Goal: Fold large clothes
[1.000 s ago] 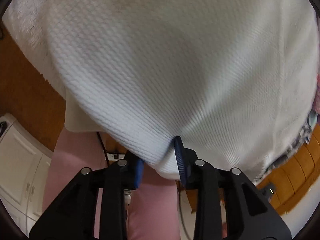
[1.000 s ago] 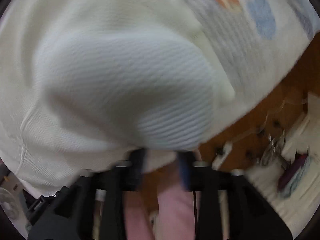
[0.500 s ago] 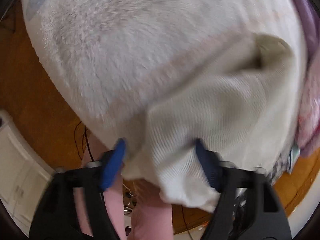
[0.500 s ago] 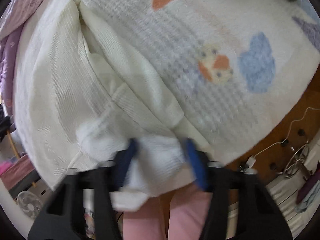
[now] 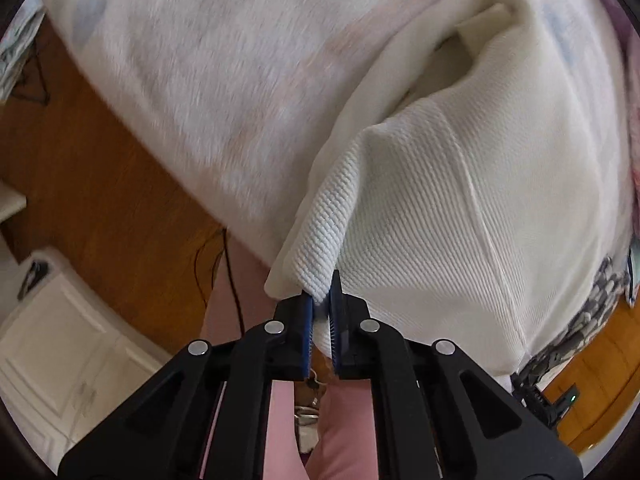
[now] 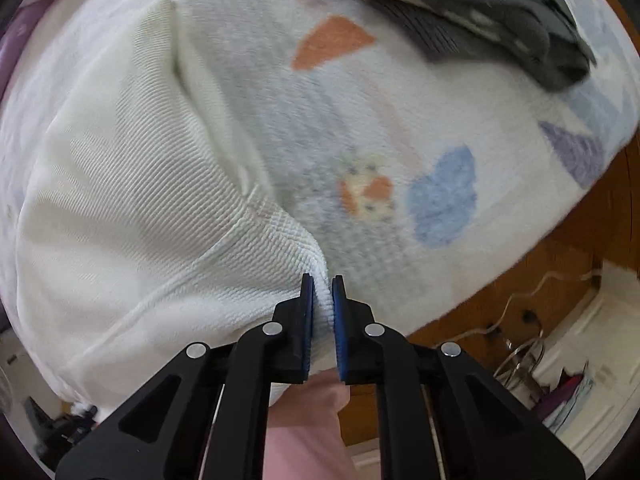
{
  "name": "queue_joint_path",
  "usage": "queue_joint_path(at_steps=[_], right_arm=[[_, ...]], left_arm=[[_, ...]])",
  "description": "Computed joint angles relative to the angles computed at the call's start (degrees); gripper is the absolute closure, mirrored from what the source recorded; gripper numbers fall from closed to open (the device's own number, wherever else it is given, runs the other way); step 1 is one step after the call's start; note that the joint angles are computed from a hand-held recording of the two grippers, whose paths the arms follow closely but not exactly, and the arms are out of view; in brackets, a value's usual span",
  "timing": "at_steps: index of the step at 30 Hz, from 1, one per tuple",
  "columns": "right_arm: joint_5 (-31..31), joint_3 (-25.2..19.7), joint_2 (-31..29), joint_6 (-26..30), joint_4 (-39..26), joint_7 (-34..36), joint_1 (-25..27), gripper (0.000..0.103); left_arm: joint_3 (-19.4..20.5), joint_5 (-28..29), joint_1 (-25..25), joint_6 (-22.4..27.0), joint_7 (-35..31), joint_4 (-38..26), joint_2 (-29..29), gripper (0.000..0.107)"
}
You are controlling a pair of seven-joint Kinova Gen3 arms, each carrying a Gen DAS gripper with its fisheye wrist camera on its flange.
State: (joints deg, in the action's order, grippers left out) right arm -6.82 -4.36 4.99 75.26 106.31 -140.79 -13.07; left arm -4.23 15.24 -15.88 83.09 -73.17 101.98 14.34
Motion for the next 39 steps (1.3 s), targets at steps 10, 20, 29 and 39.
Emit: queue_joint_path(at_steps=[10,20,29,39], right_arm=[[-2.8,0.2,1.0,1.69,-5.12,4.7,3.68,0.043],[-7.02,1.75,8.62,-0.01,-19.27,19.44,9.54,0.028],[-19.33,-4.2,20.45,-6.34,-20.19,29.69,16.5,0.025],[-17.18,1.16,14.0,-11.0,-16.87,26.64,11.15,0.09]], left_arm=[[0.99,-2.68,-1.54,2.94,-10.74,-6.16,2.87,0.068],[-0.01,7.58,-8.95,0.89,-19.09,-22.22,7.92,0.039],[10.09,19.0,-15.05,-0.69,-21.04,-26.49,26.88,0.039],[0.67,9.29,-2.53,-20.97,-15.6,-19.24,10.12,0.107]])
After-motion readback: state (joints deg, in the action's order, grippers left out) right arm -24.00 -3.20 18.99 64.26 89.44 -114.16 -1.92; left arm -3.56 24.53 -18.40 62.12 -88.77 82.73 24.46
